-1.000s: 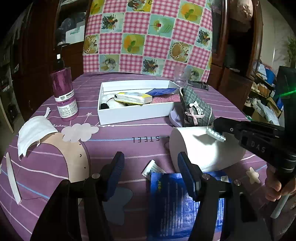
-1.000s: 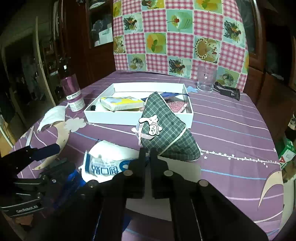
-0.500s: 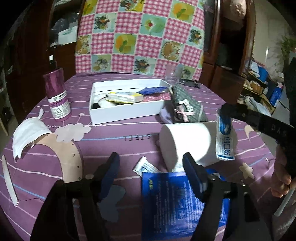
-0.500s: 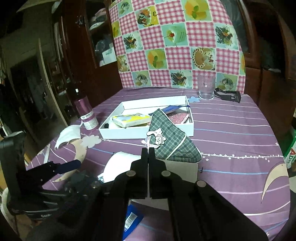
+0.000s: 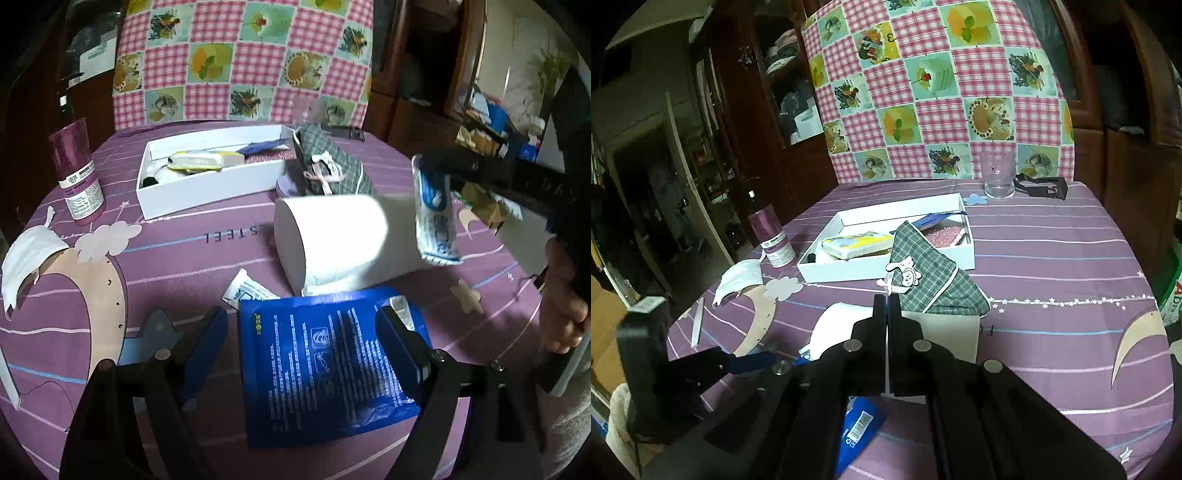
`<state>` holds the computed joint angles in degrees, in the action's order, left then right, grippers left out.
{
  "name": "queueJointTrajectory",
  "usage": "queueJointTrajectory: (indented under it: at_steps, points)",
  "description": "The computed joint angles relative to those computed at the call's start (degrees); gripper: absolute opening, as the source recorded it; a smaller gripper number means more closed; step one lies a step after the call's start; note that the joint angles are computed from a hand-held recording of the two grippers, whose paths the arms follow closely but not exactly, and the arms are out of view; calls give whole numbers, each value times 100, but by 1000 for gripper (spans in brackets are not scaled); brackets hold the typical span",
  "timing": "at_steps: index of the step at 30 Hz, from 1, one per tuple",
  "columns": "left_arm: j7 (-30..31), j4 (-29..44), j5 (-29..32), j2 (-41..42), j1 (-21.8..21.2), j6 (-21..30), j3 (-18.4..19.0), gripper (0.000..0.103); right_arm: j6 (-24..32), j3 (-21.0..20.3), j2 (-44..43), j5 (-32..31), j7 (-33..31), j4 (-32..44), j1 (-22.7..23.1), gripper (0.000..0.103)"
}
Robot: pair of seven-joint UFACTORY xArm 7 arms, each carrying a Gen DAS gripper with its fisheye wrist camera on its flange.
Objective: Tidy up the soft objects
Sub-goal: 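Grasp the large blue packet with the left gripper while the right gripper holds the tube, then carry the blue packet and toothpaste tube over the white box with both grippers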
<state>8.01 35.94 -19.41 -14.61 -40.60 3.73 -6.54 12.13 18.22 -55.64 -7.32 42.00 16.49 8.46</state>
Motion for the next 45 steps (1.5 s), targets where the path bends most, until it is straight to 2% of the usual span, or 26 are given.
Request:
queueJointTrajectory:
  at_steps: [5, 10, 11, 12, 16, 22, 26, 28, 30, 35, 37, 39, 40, 42, 43, 45]
  points:
    - [170, 79, 11, 52, -50, 238, -9, 85, 85, -8, -80, 39, 84, -34, 16, 1]
    - [431, 277, -128, 200, 10, 743, -108, 93, 106, -96, -201, 82, 124, -112, 71, 1]
    - [414, 333, -77, 246, 89, 886, -196, 98, 117, -112, -215, 88, 121, -115, 75, 1]
    - [341, 359, 52, 270, 201, 941, -325, 103, 128, -145, -219, 93, 98, -116, 96, 1]
    - [-169, 411, 773, 301, 609, 1069, -764, 103, 123, -195, -214, 136, 90, -125, 130, 1]
    - [-724, 501, 1417, 353, 793, 1197, -965, 103, 226, -217, -243, 179, 79, -125, 141, 1]
    - [-734, 587, 1488, 367, 747, 1394, -918, 103, 258, -204, -245, 186, 89, -117, 136, 1]
    - [-665, 585, 1445, 350, 702, 1402, -883, 99, 257, -224, -242, 185, 76, -116, 136, 1]
    - [-478, 541, 1291, 293, 597, 1361, -826, 87, 264, -205, -259, 184, 86, -123, 124, 1]
    - [-397, 391, 1269, 168, 522, 1199, -859, 77, 236, -254, -247, 195, 57, -146, 130, 1]
    - [-333, 333, 1235, 124, 468, 1110, -842, 69, 243, -250, -248, 190, 46, -142, 121, 1]
    - [-415, 267, 1299, 86, 493, 986, -873, 55, 243, -247, -265, 188, 39, -155, 120, 1]
    - [-310, 240, 1171, 64, 401, 938, -782, 51, 243, -253, -246, 195, 40, -138, 122, 1]
    - [-125, 238, 930, 55, 281, 884, -626, 37, 237, -256, -249, 201, 35, -143, 127, 1]
    - [-220, 207, 981, 28, 365, 830, -675, 33, 245, -249, -242, 201, 37, -132, 120, 1]
    - [-367, 189, 1035, 7, 480, 778, -697, 16, 247, -239, -251, 202, 42, -136, 118, 1]
